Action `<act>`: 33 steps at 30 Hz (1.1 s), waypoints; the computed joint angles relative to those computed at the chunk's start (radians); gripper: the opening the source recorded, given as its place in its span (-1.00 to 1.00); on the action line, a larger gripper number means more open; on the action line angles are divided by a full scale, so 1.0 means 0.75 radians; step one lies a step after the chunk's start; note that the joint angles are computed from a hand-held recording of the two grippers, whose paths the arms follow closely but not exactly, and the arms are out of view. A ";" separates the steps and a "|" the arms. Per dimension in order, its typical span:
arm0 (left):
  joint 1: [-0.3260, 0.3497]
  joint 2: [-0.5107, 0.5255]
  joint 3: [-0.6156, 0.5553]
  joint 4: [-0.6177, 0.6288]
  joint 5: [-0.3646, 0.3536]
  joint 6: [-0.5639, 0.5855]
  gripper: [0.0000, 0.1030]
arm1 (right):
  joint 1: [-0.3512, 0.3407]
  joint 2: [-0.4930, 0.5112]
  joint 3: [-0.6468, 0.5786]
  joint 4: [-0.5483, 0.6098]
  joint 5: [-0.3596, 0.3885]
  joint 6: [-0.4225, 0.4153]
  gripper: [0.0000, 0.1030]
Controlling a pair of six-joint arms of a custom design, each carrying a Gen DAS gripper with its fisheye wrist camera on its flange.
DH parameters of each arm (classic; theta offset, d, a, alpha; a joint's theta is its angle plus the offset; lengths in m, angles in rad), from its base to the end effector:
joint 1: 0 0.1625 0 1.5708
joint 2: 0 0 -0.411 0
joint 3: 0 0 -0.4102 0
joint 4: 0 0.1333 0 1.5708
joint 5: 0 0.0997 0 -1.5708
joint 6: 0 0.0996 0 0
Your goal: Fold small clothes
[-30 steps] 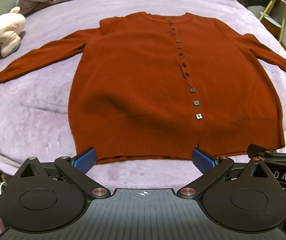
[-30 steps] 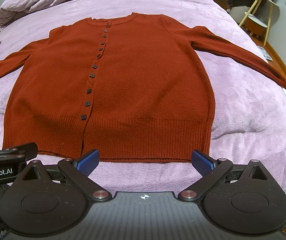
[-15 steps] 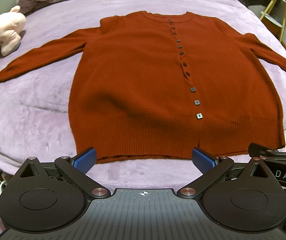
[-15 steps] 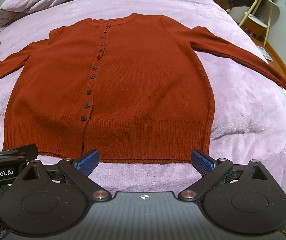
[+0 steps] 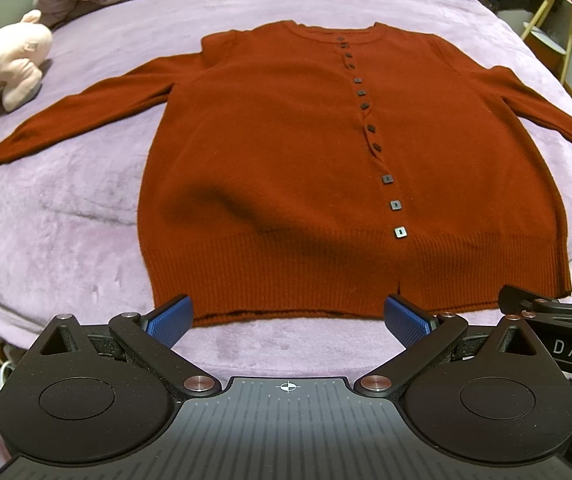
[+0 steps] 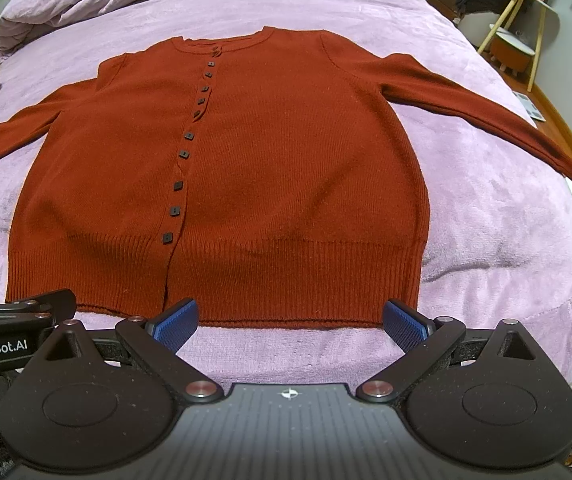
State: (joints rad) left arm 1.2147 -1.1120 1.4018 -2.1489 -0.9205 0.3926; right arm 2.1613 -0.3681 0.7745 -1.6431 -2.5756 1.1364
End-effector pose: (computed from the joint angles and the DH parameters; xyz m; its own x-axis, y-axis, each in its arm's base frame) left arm -0.0602 -0.7172 0.3661 -0.6168 0.4511 -0.6451 0.6172 0.7858 -0.0406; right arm 0.5069 -0.6678 0.0651 -0.5997 0.4894 0.6331 0.0429 0.8097 -0.5853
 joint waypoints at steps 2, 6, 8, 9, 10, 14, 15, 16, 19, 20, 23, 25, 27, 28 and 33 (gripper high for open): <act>0.000 0.001 -0.002 0.002 0.000 -0.001 1.00 | 0.000 0.000 0.001 -0.001 0.000 0.000 0.92; 0.000 0.001 -0.002 0.003 0.001 0.000 1.00 | 0.001 0.002 -0.009 0.008 0.001 0.001 0.92; 0.001 0.003 -0.005 0.005 0.002 0.000 1.00 | 0.001 0.001 -0.008 0.007 0.001 0.002 0.92; 0.001 0.005 -0.007 0.008 0.003 -0.002 1.00 | 0.001 0.002 -0.009 0.008 0.001 0.002 0.92; 0.001 0.006 -0.009 0.010 0.005 -0.004 1.00 | 0.001 0.001 -0.007 0.007 0.001 0.002 0.92; 0.001 0.008 -0.012 0.012 0.007 -0.005 1.00 | 0.003 0.012 -0.038 0.025 0.001 0.002 0.92; 0.001 0.008 -0.012 0.012 0.008 -0.005 1.00 | 0.002 0.010 -0.031 0.020 0.002 0.001 0.92; 0.001 0.008 -0.012 0.012 0.008 -0.005 1.00 | 0.002 0.009 -0.028 0.020 0.002 0.002 0.92; 0.001 0.008 -0.012 0.013 0.008 -0.006 1.00 | 0.002 0.008 -0.029 0.022 0.001 0.003 0.92; 0.002 0.008 -0.013 0.014 0.009 -0.006 1.00 | 0.002 0.007 -0.027 0.019 0.001 0.002 0.92; 0.002 0.009 -0.013 0.014 0.009 -0.005 1.00 | 0.002 0.007 -0.026 0.019 0.001 0.002 0.92; 0.002 0.009 -0.013 0.014 0.009 -0.005 1.00 | 0.002 0.007 -0.025 0.018 0.001 0.002 0.92; 0.002 0.009 -0.014 0.015 0.009 -0.005 1.00 | 0.003 0.007 -0.026 0.017 0.000 0.001 0.92; 0.003 0.008 -0.014 0.016 0.010 -0.005 1.00 | 0.002 0.006 -0.024 0.015 0.001 0.001 0.92; 0.004 0.008 -0.014 0.015 0.009 -0.004 1.00 | 0.001 0.008 -0.033 0.019 0.002 0.002 0.92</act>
State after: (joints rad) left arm 1.2180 -1.1061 1.3916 -2.1374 -0.9134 0.3899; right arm 2.1622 -0.3622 0.7498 -1.6290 -2.5738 1.1379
